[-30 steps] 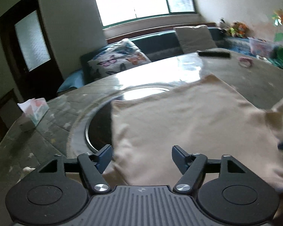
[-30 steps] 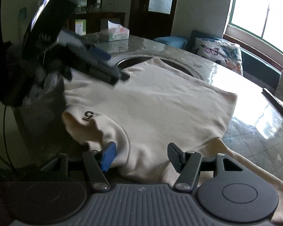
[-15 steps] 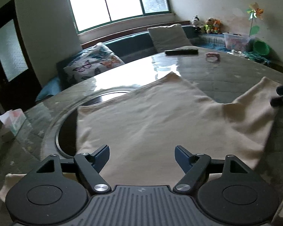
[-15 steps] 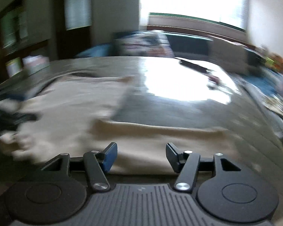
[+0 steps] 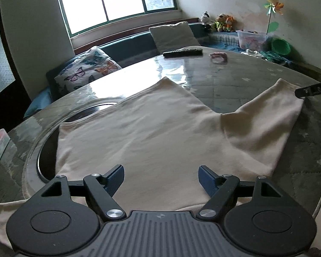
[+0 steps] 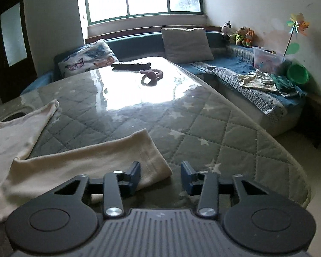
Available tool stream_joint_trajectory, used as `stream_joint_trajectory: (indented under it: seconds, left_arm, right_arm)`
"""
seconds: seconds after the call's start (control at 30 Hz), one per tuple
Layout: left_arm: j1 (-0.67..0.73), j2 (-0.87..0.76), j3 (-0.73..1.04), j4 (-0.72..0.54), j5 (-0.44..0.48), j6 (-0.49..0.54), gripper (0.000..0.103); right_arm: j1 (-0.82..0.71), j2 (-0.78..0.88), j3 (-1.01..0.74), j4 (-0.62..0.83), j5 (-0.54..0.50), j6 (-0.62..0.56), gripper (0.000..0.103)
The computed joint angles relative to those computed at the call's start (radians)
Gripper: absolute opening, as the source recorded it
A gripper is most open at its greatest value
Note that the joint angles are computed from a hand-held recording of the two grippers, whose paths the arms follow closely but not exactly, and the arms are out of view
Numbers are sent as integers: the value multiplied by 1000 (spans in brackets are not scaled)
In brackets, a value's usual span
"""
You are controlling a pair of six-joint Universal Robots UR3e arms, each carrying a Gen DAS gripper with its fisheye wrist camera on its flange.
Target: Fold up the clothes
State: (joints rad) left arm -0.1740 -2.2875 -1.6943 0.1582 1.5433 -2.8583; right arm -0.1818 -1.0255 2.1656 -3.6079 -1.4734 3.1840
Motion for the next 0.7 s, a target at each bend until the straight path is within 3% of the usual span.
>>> stream_joint_trajectory:
  seconds: [0.03, 0.13, 0.3, 0.5, 0.7]
  left_arm:
    - [-4, -4, 7, -5, 1, -1, 80]
    - [-10, -9, 19, -17, -3, 0, 81]
    - [-15, -13, 24, -17, -15, 2, 81]
    - [-26, -31, 43, -22, -25, 10, 82]
    - [0, -7, 5, 16, -51, 1, 88]
  right_arm:
    - [11, 2, -9, 6, -5, 10, 17]
    - [7, -10, -12, 19, 12, 16, 9]
    - [-2, -79, 14, 8, 33, 22, 8]
    - [17, -120, -25, 92, 16, 1, 8]
    - [39, -255, -61, 197, 100, -13, 8]
